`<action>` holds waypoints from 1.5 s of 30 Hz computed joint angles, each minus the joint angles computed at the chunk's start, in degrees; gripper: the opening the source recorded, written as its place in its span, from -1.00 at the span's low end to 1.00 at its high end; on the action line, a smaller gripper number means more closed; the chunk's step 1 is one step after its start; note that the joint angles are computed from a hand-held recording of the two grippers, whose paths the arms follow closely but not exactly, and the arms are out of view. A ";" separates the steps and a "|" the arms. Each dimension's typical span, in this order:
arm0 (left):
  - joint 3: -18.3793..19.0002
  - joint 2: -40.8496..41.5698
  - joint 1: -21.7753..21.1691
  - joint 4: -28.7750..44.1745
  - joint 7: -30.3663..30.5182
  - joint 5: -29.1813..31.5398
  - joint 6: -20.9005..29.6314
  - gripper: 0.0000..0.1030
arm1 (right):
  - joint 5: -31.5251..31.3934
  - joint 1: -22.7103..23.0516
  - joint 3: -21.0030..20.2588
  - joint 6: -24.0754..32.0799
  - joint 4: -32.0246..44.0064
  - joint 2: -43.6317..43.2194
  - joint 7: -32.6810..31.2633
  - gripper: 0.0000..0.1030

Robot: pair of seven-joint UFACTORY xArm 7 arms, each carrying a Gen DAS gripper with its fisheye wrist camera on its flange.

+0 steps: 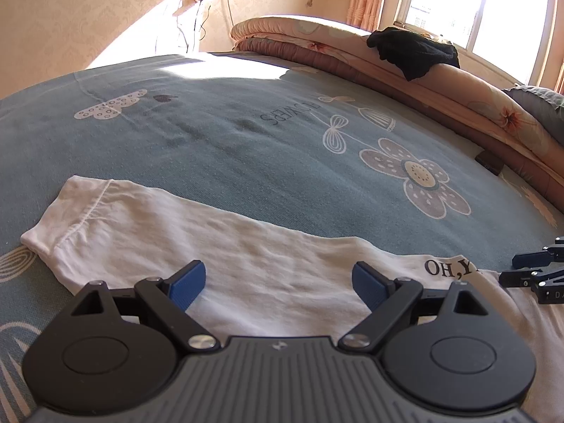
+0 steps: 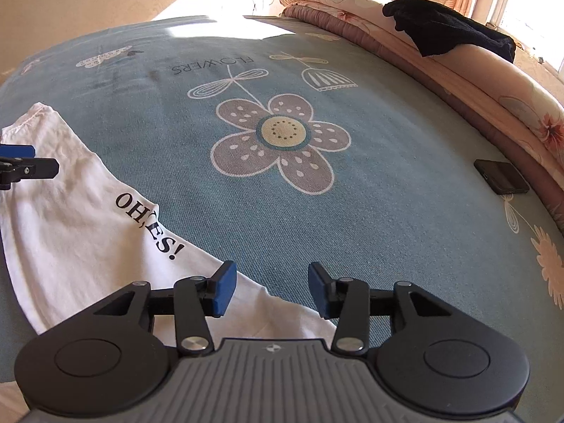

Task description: Fold clothes

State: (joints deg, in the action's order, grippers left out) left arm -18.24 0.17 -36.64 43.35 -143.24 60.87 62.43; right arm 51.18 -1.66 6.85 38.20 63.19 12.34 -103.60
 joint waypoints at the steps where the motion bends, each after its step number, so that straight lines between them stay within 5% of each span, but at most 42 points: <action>1: 0.00 0.00 0.00 0.00 0.00 0.00 0.00 0.76 | -0.84 -0.27 -0.38 1.80 0.75 0.75 1.44 -0.21; 4: 0.02 0.02 0.00 0.00 -0.02 0.06 -0.06 0.79 | 0.07 -1.18 -0.30 3.36 0.50 0.84 1.40 -0.88; 10: 0.09 0.17 -0.01 0.15 -0.13 0.11 0.04 0.79 | 10.08 0.19 1.28 -7.40 -1.71 0.56 -3.63 -0.96; 12: 0.13 0.05 0.02 0.03 -0.27 0.19 -0.11 0.79 | 13.18 0.81 1.89 -11.76 -2.06 0.63 -4.68 -0.92; 21: 0.07 -0.10 0.12 -0.16 -0.48 0.28 -0.27 0.80 | 10.99 0.16 -2.51 -7.20 -5.78 -7.16 2.21 -0.82; 24: 0.06 -0.15 0.15 -0.24 -0.57 0.32 -0.33 0.79 | 10.82 0.28 -3.57 -10.01 -7.35 -7.37 -0.73 -0.79; 27: 0.04 -0.17 0.17 -0.28 -0.62 0.34 -0.36 0.80 | 12.56 -0.03 -3.63 -12.72 -6.50 -4.73 -4.64 -0.33; 30: 0.02 0.09 0.17 -0.02 -0.30 0.23 -0.13 0.80 | 11.54 -0.34 -2.81 -15.32 -4.45 -0.86 -3.51 -0.34; 34: 0.10 0.80 -0.09 0.75 0.69 -0.15 0.61 0.81 | 24.43 -2.13 1.67 -20.97 -1.78 2.57 -13.04 -0.31; 37: 0.23 0.60 -0.24 0.57 0.33 -0.09 0.59 0.81 | 29.85 -0.90 2.61 -27.05 0.55 4.25 -13.64 -0.31; 40: 0.18 0.01 -0.23 0.06 -0.84 -0.04 0.51 0.81 | 30.63 -1.95 1.55 -22.29 -2.18 0.04 -12.04 -0.31; 45: -0.30 -0.46 -0.32 -0.14 -2.26 -0.33 1.79 0.81 | 20.30 -1.40 -3.23 -9.35 -10.70 -9.89 -2.25 -0.58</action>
State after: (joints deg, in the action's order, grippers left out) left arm -18.54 -0.29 -36.96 43.21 -145.50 60.54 64.22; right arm 71.48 -3.06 3.62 28.85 52.49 2.45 -105.86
